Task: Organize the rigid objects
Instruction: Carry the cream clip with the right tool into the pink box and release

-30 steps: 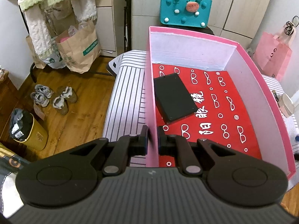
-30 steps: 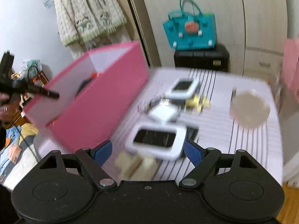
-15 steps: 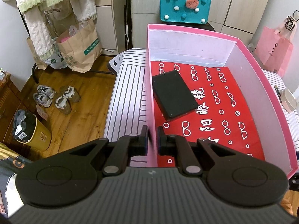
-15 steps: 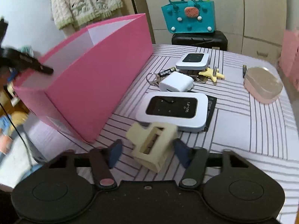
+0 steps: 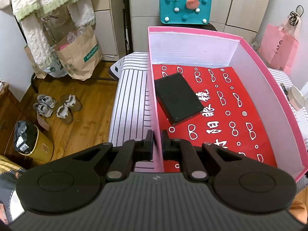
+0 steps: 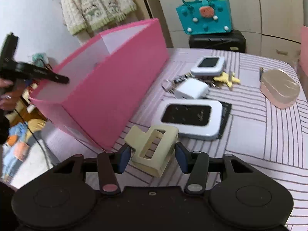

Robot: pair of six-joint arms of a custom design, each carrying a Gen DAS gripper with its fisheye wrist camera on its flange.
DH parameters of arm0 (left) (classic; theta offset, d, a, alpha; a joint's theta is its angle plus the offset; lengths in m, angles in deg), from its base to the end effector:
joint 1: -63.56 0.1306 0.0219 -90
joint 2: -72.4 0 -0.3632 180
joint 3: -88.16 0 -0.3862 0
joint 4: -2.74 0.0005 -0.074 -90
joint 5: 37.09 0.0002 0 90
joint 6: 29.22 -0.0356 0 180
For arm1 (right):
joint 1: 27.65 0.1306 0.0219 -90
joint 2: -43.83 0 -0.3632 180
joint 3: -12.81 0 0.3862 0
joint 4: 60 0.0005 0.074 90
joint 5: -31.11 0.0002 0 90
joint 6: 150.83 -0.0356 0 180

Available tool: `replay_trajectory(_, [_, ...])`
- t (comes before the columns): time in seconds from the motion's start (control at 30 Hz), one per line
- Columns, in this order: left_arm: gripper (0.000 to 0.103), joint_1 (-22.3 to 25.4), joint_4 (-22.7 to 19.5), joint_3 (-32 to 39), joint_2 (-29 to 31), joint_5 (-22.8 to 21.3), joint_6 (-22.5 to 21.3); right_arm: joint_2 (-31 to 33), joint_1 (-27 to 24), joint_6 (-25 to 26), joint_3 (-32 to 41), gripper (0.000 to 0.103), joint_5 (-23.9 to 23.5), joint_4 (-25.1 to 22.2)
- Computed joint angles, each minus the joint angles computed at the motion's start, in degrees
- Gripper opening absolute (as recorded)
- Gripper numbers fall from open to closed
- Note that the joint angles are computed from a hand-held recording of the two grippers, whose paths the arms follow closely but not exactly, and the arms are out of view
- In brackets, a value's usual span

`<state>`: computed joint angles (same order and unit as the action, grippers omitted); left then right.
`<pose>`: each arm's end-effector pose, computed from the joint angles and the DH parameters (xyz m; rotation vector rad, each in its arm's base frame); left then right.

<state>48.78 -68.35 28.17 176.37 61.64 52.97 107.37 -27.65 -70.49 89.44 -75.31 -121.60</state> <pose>0.5237 -0.1443 0.5002 0.5555 2.4707 -0.2413 0.3077 0.0096 0.4621 0.0717 2.4139 0.4236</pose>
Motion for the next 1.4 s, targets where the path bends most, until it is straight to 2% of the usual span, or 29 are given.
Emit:
replay_trajectory(0.13, [0.007,-0.2,-0.1,0.1,0.1,-0.1,-0.9,0.1,-0.4,0.4,2.4,0.056,-1.1,0.5])
replay_trajectory(0.2, [0.008,0.3,-0.6,0.6,0.4,1.2,-0.4,0.9,-0.9,1.3,4.6,0.056,-1.8,0.6])
replay_trajectory(0.37, [0.008,1.3,-0.2,0.5,0.5,3.0,0.8,4.1,-4.5,3.8,10.0,0.056,-7.9,2.1])
replay_trajectory(0.43, [0.009,1.4,-0.5,0.8,0.7,3.3,0.5,6.8,-3.8,4.7,13.0,0.056,-8.5,1.7])
replay_trajectory(0.6, [0.009,1.5,-0.6,0.9,0.7,3.5,0.6,14.8,2.0,9.2,21.6,0.056,-5.6,0.7])
replay_trajectory(0.8, [0.009,1.7,-0.8,1.1,0.8,4.1,0.0,26.5,9.9,16.7,30.9,0.056,4.2,-0.8])
replay_trajectory(0.9, [0.010,2.2,-1.4,1.5,1.2,5.4,-0.2,33.1,11.7,19.3,37.2,0.056,6.7,-3.9])
replay_trajectory(1.1, [0.011,2.5,-1.9,2.2,1.7,6.7,-0.7,46.3,13.6,23.3,53.1,0.056,14.6,-14.8])
replay_trajectory(1.2, [0.013,3.0,-1.9,2.2,1.7,8.1,-0.9,52.5,13.3,21.9,61.1,0.056,14.5,-22.0])
replay_trajectory(1.33, [0.013,3.3,-1.9,2.0,1.7,8.9,-1.1,57.0,13.1,18.9,68.2,0.056,12.8,-30.1])
replay_trajectory(1.4, [0.014,3.4,-1.9,2.0,1.8,9.5,-1.1,57.2,13.1,17.8,68.2,0.056,11.8,-31.1])
